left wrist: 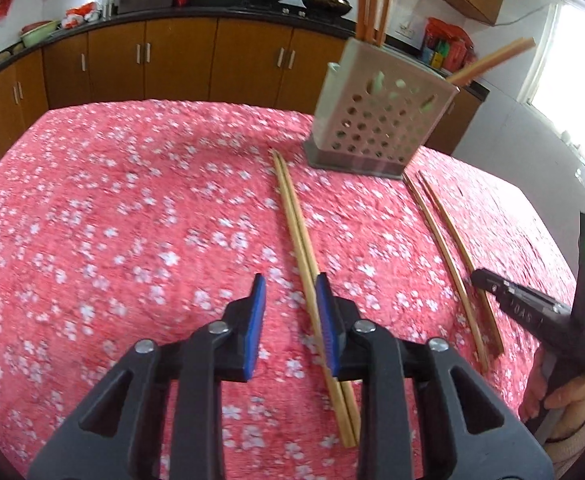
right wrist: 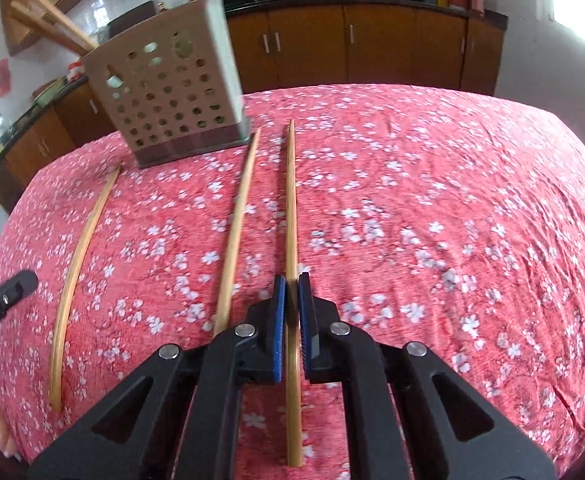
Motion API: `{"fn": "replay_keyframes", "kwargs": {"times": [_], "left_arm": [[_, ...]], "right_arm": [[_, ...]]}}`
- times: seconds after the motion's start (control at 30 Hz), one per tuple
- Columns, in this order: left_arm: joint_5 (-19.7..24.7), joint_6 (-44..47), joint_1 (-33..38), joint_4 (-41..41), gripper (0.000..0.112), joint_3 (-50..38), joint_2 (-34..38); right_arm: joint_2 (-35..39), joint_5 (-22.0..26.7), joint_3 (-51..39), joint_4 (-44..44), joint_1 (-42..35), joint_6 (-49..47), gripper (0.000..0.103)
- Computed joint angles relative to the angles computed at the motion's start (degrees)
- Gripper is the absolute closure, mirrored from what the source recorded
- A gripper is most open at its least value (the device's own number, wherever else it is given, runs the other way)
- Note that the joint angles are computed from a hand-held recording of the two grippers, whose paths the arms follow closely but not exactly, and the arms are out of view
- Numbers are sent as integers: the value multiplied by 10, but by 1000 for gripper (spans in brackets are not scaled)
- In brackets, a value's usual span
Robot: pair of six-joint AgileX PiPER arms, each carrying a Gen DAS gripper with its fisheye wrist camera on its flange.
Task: Organize utensils
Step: 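Lower both tools to the table and grasp one chopstick each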
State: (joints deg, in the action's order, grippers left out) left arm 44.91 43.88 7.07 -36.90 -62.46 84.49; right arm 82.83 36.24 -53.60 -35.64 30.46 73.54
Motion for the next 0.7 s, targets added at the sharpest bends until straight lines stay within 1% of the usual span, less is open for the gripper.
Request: {"fn": "replay_keyframes", "kwargs": {"times": [0.07,0.2,0.3,0.37,0.5,0.53,0.63,0.7], "left_arm": [[-1,-5,-10,10,92,2,2],[-10,-16,-29,29,93,10,3],[-24,-32,-41,54,93,17,4],[-30,-28,-42,51,93,22,5],[-46,-40,-55,75,93,27,0],[-55,-60,-64,94,94,28,2],[-71,-69,-71,103,94,29,4],[-76,-78,-74,109,97,26,7]], "right_arm": [[-5,-4,6,1,-5,-3,96],[-7,-3,10,-10,-1,2,96],[-10,-5,15,-12,0,5,96],[-13,-7,18,-11,-1,2,96],[-15,2,17,-15,7,9,96],[-12,3,15,-16,8,10,96],[-9,10,11,-20,13,13,95],[-12,3,15,-20,14,13,95]]}}
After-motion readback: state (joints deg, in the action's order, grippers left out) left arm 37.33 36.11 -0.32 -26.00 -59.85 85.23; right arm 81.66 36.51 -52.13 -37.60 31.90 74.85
